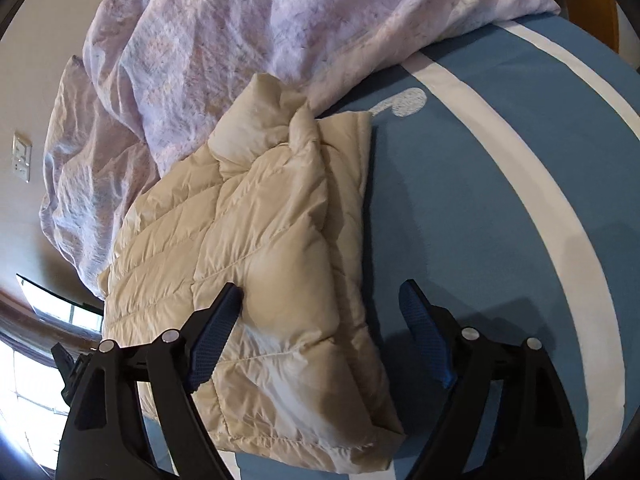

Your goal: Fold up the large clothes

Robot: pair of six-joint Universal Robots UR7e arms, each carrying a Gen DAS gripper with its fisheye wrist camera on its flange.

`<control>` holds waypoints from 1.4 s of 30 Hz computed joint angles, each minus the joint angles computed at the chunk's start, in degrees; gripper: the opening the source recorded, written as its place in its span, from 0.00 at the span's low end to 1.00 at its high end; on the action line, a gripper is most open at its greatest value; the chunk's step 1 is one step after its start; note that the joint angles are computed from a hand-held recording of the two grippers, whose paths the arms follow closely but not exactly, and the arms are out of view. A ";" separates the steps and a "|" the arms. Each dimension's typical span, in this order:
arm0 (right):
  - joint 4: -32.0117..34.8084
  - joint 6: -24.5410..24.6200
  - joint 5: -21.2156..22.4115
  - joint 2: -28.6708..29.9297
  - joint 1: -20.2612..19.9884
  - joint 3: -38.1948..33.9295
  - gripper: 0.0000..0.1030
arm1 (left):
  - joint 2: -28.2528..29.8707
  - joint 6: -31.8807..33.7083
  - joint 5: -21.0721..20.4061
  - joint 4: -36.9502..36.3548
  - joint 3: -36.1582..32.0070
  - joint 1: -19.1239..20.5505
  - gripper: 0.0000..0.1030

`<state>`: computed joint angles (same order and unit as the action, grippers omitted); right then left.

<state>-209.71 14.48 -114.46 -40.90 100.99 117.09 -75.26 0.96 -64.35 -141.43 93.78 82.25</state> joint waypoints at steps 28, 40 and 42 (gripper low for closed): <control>-9.66 8.72 11.13 3.57 4.38 10.16 0.14 | -16.23 2.75 -9.31 4.41 9.39 3.05 0.18; -4.20 10.58 -7.04 4.57 12.64 8.89 0.40 | -19.19 2.39 -7.48 7.09 10.62 5.36 0.41; -3.98 10.08 -13.82 4.82 15.13 8.09 0.51 | -18.98 2.18 -6.15 7.03 10.59 5.25 0.55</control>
